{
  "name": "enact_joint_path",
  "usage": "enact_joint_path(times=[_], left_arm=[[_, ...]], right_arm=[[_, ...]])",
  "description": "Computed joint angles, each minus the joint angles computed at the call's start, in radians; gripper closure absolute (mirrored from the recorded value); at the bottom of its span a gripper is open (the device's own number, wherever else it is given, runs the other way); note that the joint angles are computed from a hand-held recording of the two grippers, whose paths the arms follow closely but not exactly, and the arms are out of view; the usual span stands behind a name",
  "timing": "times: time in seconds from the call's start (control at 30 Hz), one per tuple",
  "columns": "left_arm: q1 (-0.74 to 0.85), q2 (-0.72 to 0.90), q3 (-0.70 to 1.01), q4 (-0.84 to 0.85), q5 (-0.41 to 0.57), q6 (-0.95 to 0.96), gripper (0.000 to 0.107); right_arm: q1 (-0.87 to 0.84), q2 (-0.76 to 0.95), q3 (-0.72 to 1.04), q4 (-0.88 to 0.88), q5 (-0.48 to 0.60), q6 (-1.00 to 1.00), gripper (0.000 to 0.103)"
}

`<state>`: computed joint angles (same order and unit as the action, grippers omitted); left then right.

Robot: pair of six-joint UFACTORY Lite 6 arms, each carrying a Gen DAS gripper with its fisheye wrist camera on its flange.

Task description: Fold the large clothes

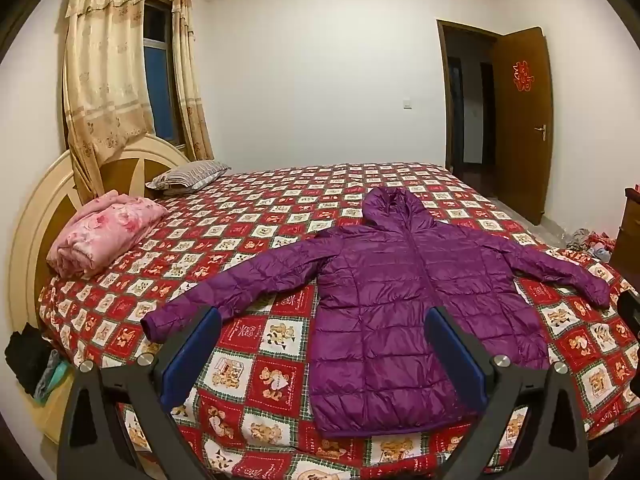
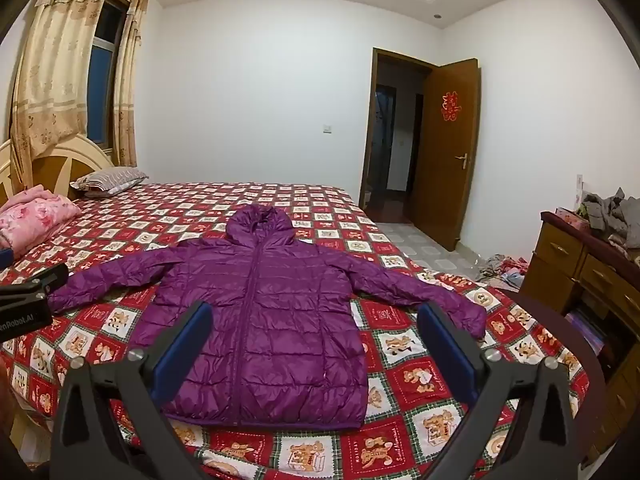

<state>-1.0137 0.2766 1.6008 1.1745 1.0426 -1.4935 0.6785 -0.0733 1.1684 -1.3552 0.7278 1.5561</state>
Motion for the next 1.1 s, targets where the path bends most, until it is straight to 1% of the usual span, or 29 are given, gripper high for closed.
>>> enact_joint_path(times=[0.17, 0.33, 0.37, 0.43, 0.57, 0.63, 0.73, 1.1], left_arm=[[-0.016, 0.036, 0.017, 0.012, 0.012, -0.034, 0.005], [0.004, 0.009, -0.009, 0.008, -0.013, -0.033, 0.005], [0.008, 0.01, -0.009, 0.008, -0.018, -0.031, 0.005], [0.01, -0.001, -0.016, 0.006, -0.022, -0.031, 0.005], [0.008, -0.013, -0.022, 0.006, -0.019, -0.022, 0.005], [0.007, -0.016, -0.027, 0.008, -0.018, -0.028, 0.005], [0.006, -0.02, -0.033, 0.011, -0.017, -0.036, 0.005], [0.008, -0.029, -0.04, 0.005, -0.02, -0.035, 0.005]], right_arm=[[-0.009, -0.009, -0.014, -0.007, -0.015, 0.01, 0.0], [-0.017, -0.024, -0.032, -0.01, -0.024, 0.009, 0.0], [-0.01, 0.011, -0.001, -0.008, -0.018, 0.013, 0.0], [-0.009, 0.015, 0.004, -0.003, -0.019, 0.009, 0.0], [0.005, 0.021, 0.013, 0.002, -0.007, 0.001, 0.0], [-0.003, 0.008, -0.022, -0.024, -0.027, 0.034, 0.0], [0.002, 0.007, -0.025, -0.03, -0.022, 0.042, 0.0], [0.007, 0.028, 0.003, -0.011, -0.022, 0.017, 0.0]])
